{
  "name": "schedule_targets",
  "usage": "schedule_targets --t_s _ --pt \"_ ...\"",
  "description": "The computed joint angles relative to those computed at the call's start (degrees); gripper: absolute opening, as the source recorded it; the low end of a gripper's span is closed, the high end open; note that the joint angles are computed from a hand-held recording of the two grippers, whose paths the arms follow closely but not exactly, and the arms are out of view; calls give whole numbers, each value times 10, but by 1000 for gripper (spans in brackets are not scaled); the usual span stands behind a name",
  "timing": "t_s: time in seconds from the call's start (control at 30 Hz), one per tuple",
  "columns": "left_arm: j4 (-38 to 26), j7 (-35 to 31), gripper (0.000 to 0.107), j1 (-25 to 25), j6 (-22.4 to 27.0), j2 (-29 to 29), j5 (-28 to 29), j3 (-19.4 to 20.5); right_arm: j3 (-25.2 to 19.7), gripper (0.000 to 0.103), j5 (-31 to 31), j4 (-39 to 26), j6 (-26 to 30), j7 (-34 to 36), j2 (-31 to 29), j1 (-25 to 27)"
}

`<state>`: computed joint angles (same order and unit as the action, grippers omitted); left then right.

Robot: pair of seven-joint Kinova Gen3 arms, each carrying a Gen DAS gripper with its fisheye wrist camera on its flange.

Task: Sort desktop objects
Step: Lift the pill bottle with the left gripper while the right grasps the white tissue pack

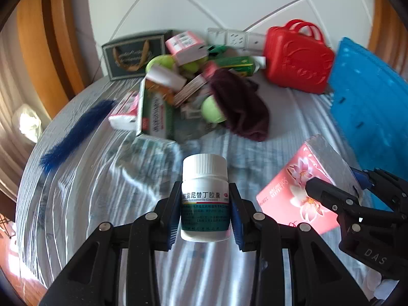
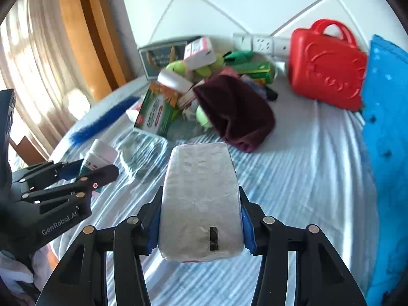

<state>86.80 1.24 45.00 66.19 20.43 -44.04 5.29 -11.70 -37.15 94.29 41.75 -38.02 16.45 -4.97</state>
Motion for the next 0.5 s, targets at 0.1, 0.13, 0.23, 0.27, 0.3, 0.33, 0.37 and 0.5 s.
schedule_targets --t_s 0.1,0.13,0.23,0.27,0.3,0.33,0.37,0.5 --pt "-33 -13 34 13 15 14 0 6 8 50 -9 11 6 7 -16 16" --pt "-44 -20 34 18 17 17 -2 7 11 50 -12 12 10 7 -21 21" --pt "-75 -45 34 34 27 27 -16 3 21 50 -47 29 3 27 -53 43" --pt "-82 -52 34 41 28 29 -26 0 26 50 -57 32 3 33 -64 48" --pt "-89 -61 34 49 26 30 -39 -2 32 50 -70 37 -5 37 -77 51" --pt "-95 -65 34 54 24 30 -44 -4 38 50 -78 39 -11 37 -88 51" --pt "-99 -69 34 59 20 30 -52 -5 46 50 -85 40 -19 35 -103 51" --pt "-117 -92 34 79 -3 29 -90 -9 77 50 -101 42 -47 23 -148 44"
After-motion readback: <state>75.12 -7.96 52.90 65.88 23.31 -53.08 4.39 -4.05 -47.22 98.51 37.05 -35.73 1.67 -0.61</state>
